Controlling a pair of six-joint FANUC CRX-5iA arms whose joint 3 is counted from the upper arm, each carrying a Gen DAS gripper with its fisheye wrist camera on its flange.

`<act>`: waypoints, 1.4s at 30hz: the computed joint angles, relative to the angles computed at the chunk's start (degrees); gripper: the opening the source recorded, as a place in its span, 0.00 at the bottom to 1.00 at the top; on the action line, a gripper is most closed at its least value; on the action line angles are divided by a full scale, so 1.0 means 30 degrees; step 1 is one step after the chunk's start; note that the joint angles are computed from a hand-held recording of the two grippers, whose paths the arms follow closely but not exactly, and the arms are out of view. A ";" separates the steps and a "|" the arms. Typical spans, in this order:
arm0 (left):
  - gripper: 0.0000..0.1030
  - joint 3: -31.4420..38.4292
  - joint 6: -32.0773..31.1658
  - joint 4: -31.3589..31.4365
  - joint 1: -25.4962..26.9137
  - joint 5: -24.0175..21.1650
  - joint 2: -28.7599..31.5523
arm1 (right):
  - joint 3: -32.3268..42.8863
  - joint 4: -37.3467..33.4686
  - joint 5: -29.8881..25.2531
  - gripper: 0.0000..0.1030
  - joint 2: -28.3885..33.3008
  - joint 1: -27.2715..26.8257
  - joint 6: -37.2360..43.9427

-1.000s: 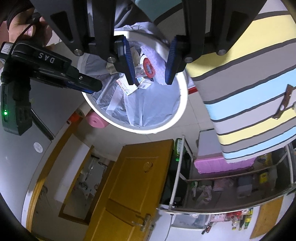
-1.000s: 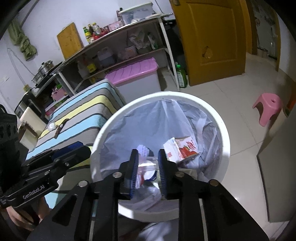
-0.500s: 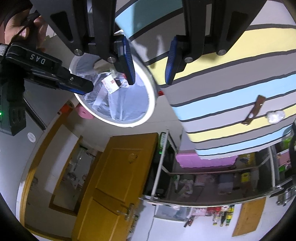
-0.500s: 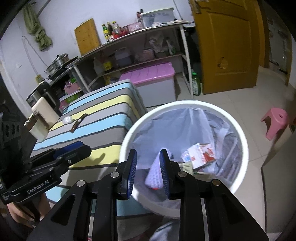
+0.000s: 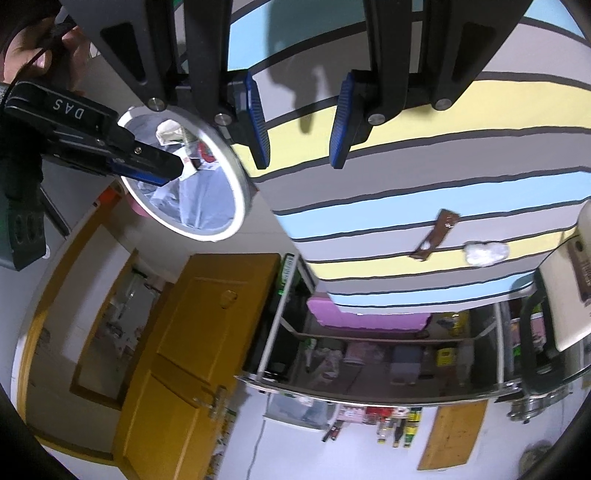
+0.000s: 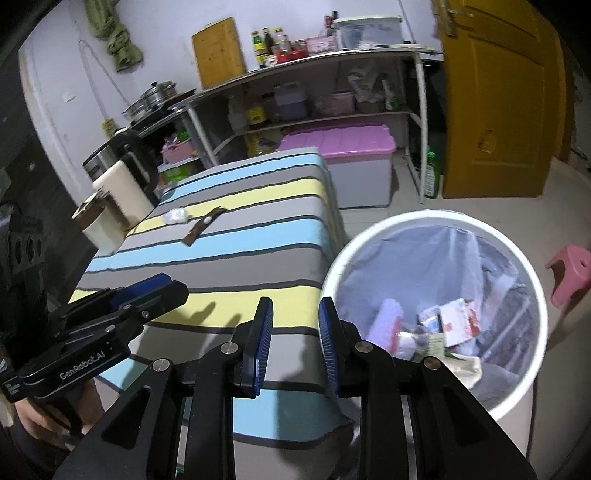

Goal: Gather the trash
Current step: 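Move both tools back from the bin toward the table, then grasp the white plastic bag with the left gripper while the right gripper grasps the brown wrapper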

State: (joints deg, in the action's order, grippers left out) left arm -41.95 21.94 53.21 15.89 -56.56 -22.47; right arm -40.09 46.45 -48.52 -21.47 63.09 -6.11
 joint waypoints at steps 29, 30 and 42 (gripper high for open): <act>0.32 0.1828 0.0493 -0.0531 0.1691 0.2585 0.2919 | 0.3255 -0.1624 0.3662 0.35 0.4498 -0.2141 0.4136; 0.32 0.1960 0.0523 -0.0525 0.1699 0.2673 0.3081 | 0.3380 -0.1721 0.3705 0.35 0.4625 -0.2198 0.4272; 0.32 0.3376 0.0804 -0.0418 0.2160 0.3296 0.4705 | 0.5677 -0.3027 0.4375 0.35 0.6678 -0.3022 0.6441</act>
State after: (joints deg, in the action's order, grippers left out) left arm -31.82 24.36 51.96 22.37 -46.67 -8.35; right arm -23.06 37.37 -35.40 -1.43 54.03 13.21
